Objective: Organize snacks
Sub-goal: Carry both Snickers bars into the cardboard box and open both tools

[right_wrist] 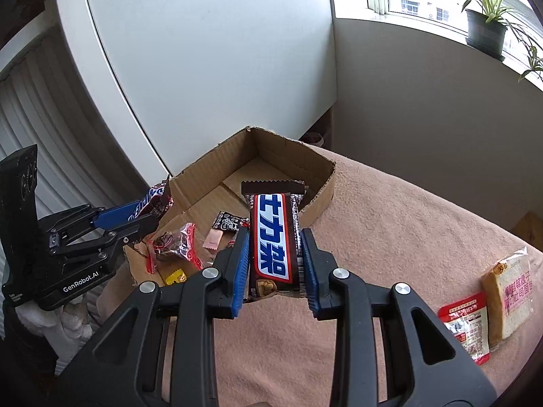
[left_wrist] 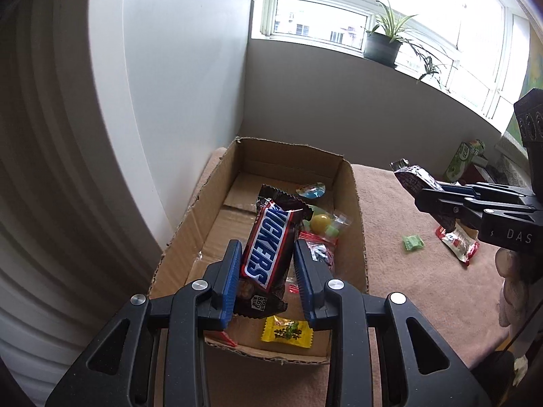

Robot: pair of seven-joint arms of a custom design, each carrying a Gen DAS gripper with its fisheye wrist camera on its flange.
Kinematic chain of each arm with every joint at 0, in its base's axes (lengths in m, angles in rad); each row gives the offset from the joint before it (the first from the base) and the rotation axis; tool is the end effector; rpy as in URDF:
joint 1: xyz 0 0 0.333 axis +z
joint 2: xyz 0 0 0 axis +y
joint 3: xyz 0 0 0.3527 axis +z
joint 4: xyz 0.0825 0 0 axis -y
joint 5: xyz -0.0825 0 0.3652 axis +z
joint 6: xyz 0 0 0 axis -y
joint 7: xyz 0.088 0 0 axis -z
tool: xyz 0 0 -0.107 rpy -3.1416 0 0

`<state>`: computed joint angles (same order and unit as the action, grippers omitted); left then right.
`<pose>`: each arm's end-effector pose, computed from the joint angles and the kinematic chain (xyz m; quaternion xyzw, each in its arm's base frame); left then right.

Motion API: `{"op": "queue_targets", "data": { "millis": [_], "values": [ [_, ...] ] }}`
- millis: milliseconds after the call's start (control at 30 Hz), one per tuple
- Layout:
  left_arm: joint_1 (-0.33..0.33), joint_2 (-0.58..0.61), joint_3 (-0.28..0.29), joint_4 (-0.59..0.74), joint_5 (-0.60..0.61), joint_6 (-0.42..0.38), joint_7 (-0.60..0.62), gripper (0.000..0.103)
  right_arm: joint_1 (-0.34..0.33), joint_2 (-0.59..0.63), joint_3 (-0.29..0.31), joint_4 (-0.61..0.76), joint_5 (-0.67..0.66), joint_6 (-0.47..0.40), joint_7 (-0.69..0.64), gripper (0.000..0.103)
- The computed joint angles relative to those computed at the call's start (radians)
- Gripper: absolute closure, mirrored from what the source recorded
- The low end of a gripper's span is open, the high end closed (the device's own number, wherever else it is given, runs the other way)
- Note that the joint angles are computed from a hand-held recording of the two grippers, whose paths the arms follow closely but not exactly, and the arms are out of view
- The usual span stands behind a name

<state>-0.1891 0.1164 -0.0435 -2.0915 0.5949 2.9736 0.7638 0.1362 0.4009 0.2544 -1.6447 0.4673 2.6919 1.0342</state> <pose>0.5714 -0.1740 0.4974 -0.6606 0.6424 -0.3056 0.2398 0.6705 0.2272 0.5024 -0.8033 0.4669 -0.0991 0.3561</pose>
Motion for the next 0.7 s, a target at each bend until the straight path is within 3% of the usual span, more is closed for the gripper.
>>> {"op": "queue_targets", "data": {
  "millis": [333,400,467,567,700],
  "values": [
    [-0.007,0.042,0.027,0.031,-0.015,-0.023,0.010,0.073,0.060,0.138,-0.012,0.169,-0.111,-0.065,0.135,0.073],
    [-0.003,0.042,0.023,0.029,-0.034,-0.028,0.031,0.072,0.058,0.143,-0.006,0.171,-0.115,-0.060,0.146,0.061],
    [-0.012,0.042,0.035,0.030,-0.019,-0.034,0.016,0.072,0.052,0.131,0.002,0.145,-0.112,-0.019,0.150,0.033],
    [-0.018,0.036,0.043,0.029,0.005,-0.034,-0.018,0.052,0.026,0.115,0.024,0.122,-0.095,-0.012,0.136,0.033],
    [-0.015,0.024,0.039,0.019,0.034,-0.025,-0.048,0.050,0.012,0.075,0.021,0.063,-0.086,0.015,0.123,0.033]
  ]
}}
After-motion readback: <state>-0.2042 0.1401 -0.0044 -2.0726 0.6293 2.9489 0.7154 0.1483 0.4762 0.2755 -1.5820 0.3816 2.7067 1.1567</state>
